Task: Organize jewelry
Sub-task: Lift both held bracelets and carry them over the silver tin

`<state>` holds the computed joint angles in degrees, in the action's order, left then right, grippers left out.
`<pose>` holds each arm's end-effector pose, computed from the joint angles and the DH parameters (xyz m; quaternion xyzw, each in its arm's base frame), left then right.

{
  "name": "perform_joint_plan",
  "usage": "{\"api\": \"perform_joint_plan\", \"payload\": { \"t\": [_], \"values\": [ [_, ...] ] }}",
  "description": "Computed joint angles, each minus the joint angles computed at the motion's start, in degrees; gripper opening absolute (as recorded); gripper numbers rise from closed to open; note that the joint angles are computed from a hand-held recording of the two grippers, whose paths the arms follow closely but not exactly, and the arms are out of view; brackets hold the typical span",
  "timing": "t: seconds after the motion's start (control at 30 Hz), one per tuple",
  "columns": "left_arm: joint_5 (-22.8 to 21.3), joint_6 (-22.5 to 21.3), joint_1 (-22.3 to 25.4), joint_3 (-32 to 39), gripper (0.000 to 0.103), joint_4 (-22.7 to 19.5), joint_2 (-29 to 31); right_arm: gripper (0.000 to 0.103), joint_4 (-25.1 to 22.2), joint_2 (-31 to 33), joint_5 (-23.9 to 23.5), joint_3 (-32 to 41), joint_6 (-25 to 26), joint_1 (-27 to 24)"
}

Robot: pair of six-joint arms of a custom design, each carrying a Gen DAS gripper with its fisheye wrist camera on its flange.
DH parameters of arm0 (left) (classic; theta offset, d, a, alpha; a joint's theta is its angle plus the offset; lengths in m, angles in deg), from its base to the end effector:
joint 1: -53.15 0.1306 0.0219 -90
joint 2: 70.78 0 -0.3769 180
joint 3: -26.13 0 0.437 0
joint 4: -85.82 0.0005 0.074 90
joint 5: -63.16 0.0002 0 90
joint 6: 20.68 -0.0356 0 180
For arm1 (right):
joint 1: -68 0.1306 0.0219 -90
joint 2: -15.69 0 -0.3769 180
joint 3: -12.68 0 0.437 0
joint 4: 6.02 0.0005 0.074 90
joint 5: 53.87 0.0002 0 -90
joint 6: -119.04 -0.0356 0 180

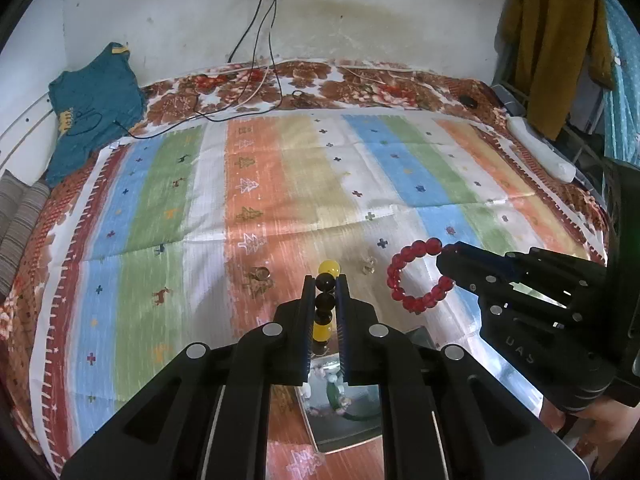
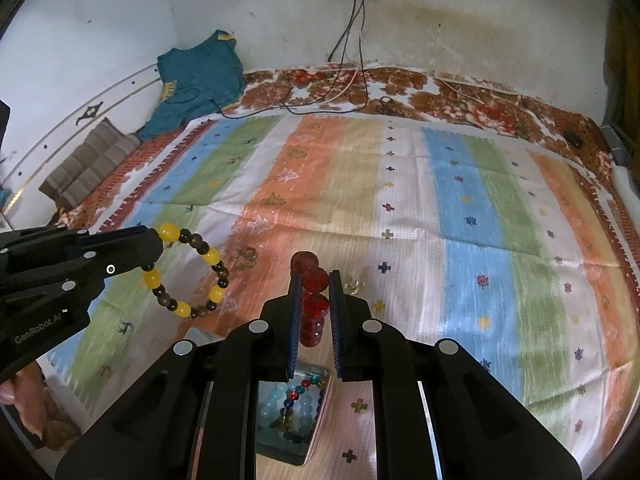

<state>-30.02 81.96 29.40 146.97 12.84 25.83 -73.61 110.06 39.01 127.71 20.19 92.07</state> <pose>0.4911 -0.2145 0.6018 0.0808 0.9321 -0.0853 0.3426 0.4887 0.2158 0.5804 -0.1140 0.9229 0.0816 0.3585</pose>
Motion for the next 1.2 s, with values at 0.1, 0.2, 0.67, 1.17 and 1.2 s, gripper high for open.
{"api": "perform_joint_plan", "payload": {
  "t": [0.1, 0.2, 0.67, 1.17, 1.2],
  "values": [
    [0.1, 0.4, -0.2, -0.9, 0.009, 0.0, -0.9, 0.014, -0.1, -0.5, 0.1, -0.2, -0.2, 0.3],
    [0.1, 0.6, -0.4, -1.6, 0.009, 0.1, -1.7, 0.014, 0.1, -1.4, 0.1, -0.9, -0.5, 0.5],
    [-0.2, 1.2, -2.2, -5.5, 0.010, 1.0, -5.9, 0.014, -0.1, -5.2, 0.4, -4.4, -1.5, 1.6],
    [-1.0, 1.5, -3.3, -8.5, 0.010, 0.3, -8.2, 0.014, -2.1, -7.6, -0.2, -7.1, -2.1, 2.6],
    [-1.3, 1.9, -3.2, -8.4, 0.011, -0.1, -8.1, 0.015, -2.6, -7.4, -0.5, -7.0, -2.4, 2.4]
  ]
}}
